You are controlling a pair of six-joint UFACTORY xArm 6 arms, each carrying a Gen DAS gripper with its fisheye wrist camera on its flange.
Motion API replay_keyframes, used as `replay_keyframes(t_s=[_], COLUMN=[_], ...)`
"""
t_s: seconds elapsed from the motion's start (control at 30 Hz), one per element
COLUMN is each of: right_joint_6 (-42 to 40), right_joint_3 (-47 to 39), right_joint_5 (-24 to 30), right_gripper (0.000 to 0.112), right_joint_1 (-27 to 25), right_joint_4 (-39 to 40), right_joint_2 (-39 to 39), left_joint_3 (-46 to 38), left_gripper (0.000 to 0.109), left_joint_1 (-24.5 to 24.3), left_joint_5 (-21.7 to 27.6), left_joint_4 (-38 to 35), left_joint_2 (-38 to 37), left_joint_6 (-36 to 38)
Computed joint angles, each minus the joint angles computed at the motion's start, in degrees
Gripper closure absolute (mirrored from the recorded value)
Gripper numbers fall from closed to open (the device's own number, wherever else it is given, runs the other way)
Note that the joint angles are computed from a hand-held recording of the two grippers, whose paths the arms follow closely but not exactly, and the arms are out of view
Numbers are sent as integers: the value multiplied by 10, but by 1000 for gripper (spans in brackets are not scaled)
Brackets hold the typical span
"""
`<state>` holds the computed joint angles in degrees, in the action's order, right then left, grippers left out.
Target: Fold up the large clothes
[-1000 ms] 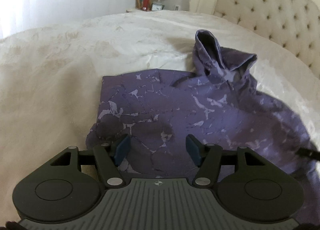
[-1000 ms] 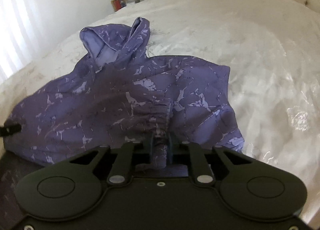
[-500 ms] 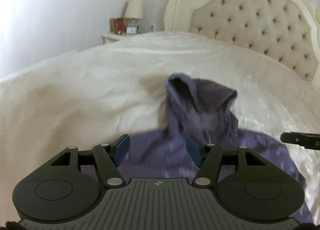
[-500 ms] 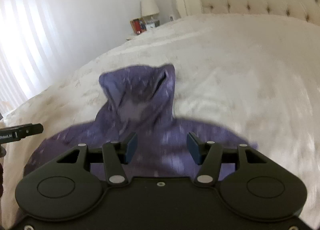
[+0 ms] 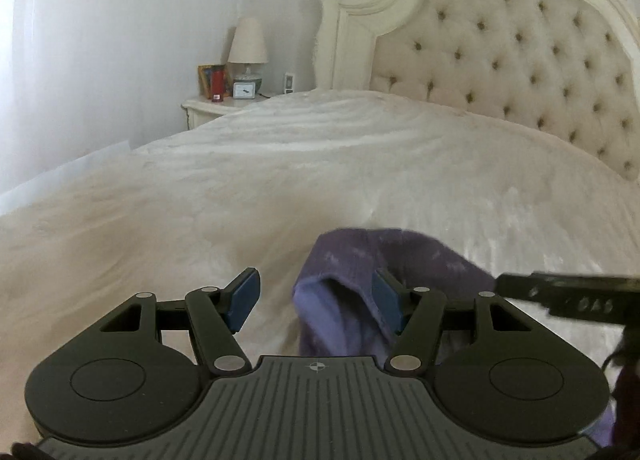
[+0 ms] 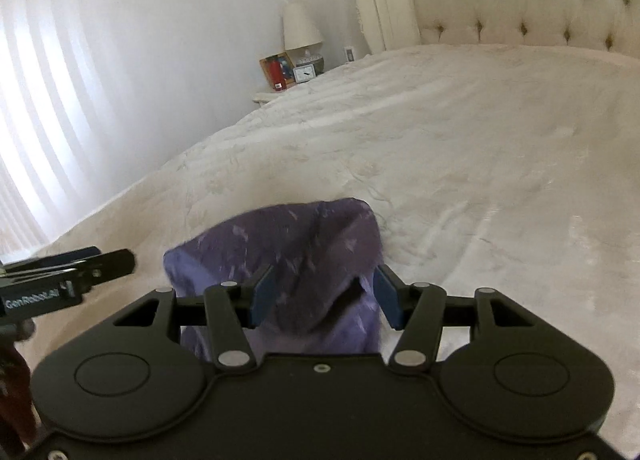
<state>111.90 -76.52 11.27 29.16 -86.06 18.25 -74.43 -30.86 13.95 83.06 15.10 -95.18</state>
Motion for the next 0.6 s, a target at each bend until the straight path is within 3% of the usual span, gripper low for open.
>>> replay_keyframes(t_s=[0.17, 0.23, 0.27, 0.3, 0.43, 0.47, 0.57, 0.6], right_joint_6=[58, 59, 40, 29, 52, 54, 109, 125], right_joint_3=[-42, -40, -36, -29, -5, -1, 1, 0], right_joint_5=[-25, -38, -39, -40, -67, -69, -83, -87], right_gripper=[51, 63, 82, 89, 89, 90, 91, 92], right_joint_1=[-21, -34, -40, -44, -67, -69, -75, -76], right_joint_4=[-20, -11, 14, 32, 25, 22, -27, -41], right_joint_2=[53, 64, 69, 71, 84, 87, 98, 100], left_joint_3=[-70, -77, -80, -79, -50, -42, -19, -18], left_gripper=[48, 48, 48, 48, 46, 46, 42, 42], left_joint_1=[7, 11, 13, 15, 40, 45, 63, 62], left_joint_5=[-9, 0, 12, 23, 22, 22, -17, -14], left_joint_4=[5, -47, -79, -108, -230, -233, -136, -129], left_joint_2=[72, 92, 102, 110, 128, 130, 126, 125], left_joint_6=[4, 44, 66, 83, 139, 134, 55, 59])
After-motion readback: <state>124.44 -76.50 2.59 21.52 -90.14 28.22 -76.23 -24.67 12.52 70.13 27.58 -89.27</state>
